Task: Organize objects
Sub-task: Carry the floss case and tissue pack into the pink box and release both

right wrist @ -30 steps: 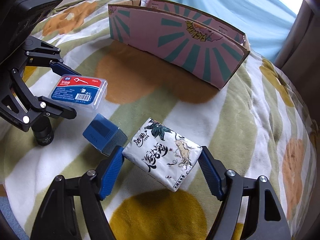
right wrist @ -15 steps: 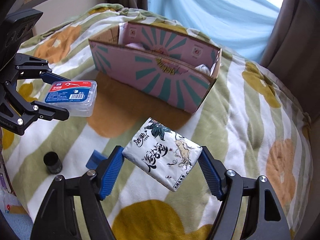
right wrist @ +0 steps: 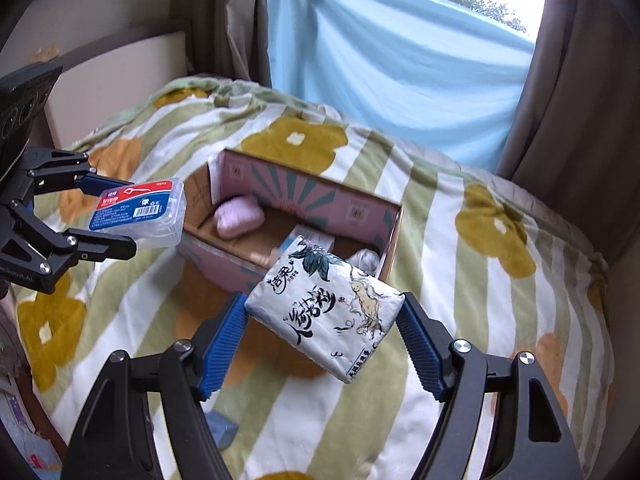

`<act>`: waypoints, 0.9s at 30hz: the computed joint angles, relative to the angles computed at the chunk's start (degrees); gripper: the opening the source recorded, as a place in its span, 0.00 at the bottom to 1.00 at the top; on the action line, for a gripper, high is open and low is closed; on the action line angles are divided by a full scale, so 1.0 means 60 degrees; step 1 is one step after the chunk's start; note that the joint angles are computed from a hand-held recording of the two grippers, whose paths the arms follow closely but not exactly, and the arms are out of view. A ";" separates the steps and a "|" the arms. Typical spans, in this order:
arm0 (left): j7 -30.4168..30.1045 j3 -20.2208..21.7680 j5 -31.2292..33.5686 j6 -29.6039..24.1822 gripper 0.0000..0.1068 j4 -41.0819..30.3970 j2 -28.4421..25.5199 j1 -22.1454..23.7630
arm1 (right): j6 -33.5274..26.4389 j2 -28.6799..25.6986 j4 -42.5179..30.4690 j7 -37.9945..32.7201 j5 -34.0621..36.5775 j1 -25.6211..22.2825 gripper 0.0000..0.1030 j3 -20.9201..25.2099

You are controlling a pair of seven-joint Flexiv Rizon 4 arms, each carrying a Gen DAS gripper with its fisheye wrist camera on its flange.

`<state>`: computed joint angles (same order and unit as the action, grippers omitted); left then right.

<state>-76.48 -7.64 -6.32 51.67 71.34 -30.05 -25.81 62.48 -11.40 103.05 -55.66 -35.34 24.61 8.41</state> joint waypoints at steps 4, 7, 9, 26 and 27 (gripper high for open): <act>0.0062 0.0016 -0.0115 -0.0246 0.53 -0.1004 -0.0550 0.0172 | -0.0421 -0.0688 -0.1193 -0.0363 0.0449 0.0097 0.69 -0.0057; 0.0119 0.0059 -0.0179 -0.0496 0.53 -0.1905 -0.1149 0.0238 | -0.0841 -0.1314 -0.2177 -0.0671 0.0983 0.0202 0.69 -0.0084; 0.0174 0.0088 -0.0232 -0.0732 0.53 -0.2518 -0.1595 0.0273 | -0.1279 -0.1815 -0.2933 -0.0936 0.1510 0.0245 0.69 -0.0040; -0.0645 0.0473 -0.0542 -0.2563 0.53 -0.6205 -0.4676 0.0274 | -0.2962 -0.4520 -0.6515 -0.0817 0.4373 0.0295 0.69 -0.0043; -0.0667 0.0486 -0.0526 -0.2635 0.53 -0.6284 -0.4731 0.0269 | -0.2956 -0.4542 -0.6534 -0.0790 0.4451 0.0282 0.69 -0.0029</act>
